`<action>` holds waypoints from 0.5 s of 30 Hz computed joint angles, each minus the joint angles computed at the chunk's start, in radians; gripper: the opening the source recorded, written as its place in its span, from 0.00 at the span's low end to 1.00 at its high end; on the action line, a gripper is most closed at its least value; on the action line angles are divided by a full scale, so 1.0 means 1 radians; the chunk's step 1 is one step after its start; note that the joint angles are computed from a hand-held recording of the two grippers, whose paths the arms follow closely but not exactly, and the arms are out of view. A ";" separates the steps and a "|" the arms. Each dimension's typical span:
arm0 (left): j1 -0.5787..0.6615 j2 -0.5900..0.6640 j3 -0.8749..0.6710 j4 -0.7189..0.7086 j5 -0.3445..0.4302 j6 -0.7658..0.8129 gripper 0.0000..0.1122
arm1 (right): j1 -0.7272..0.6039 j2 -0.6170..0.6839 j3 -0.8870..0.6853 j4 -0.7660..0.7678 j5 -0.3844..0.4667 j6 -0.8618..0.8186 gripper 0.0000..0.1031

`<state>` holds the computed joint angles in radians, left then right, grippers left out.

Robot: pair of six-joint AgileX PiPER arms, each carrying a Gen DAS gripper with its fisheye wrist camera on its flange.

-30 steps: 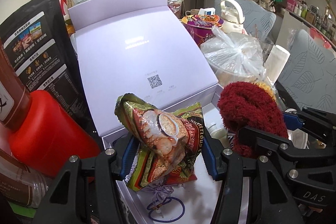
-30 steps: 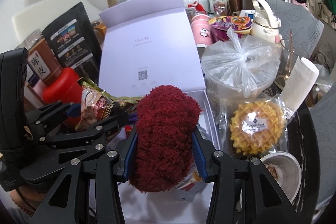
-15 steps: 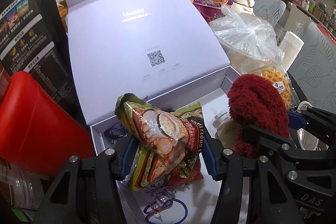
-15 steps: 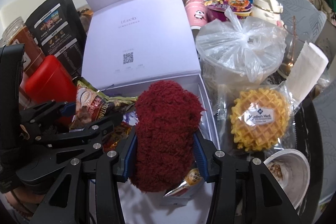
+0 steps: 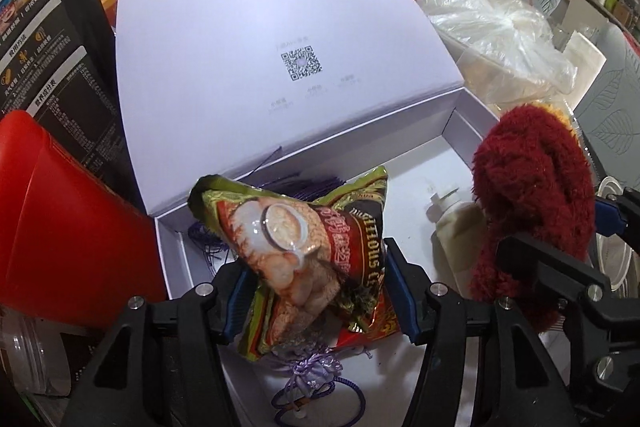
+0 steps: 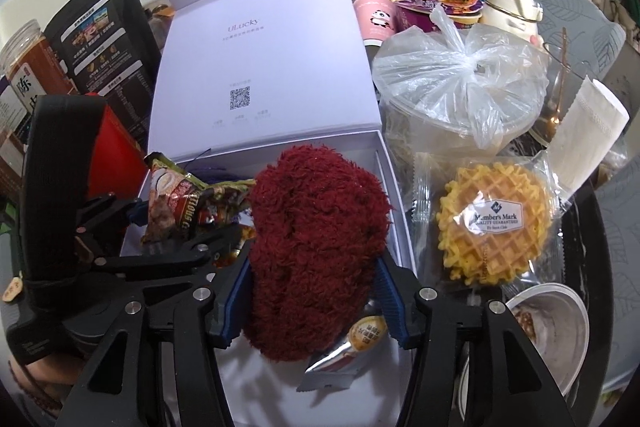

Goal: Organize soft objects
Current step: 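Open both grippers to release the snack bag and scrunchie in the box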

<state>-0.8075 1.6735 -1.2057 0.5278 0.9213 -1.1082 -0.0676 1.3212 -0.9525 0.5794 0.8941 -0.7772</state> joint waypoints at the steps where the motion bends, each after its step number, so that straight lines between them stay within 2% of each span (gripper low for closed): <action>1: -0.002 0.002 -0.002 0.003 0.002 0.001 0.52 | 0.001 -0.004 -0.001 -0.006 0.001 0.002 0.57; 5: -0.009 0.006 -0.017 -0.019 0.020 0.008 0.58 | -0.021 -0.023 -0.005 -0.010 0.017 -0.006 0.59; 11: -0.037 -0.045 -0.008 -0.018 0.009 -0.013 0.58 | -0.050 -0.056 -0.017 -0.003 0.036 -0.019 0.60; 15: -0.075 -0.092 -0.005 0.041 0.039 -0.060 0.58 | -0.073 -0.089 -0.021 0.014 0.058 -0.041 0.60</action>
<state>-0.8824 1.5815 -1.2110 0.5685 0.9601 -1.1680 -0.1409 1.2322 -0.9738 0.5938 0.9522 -0.8178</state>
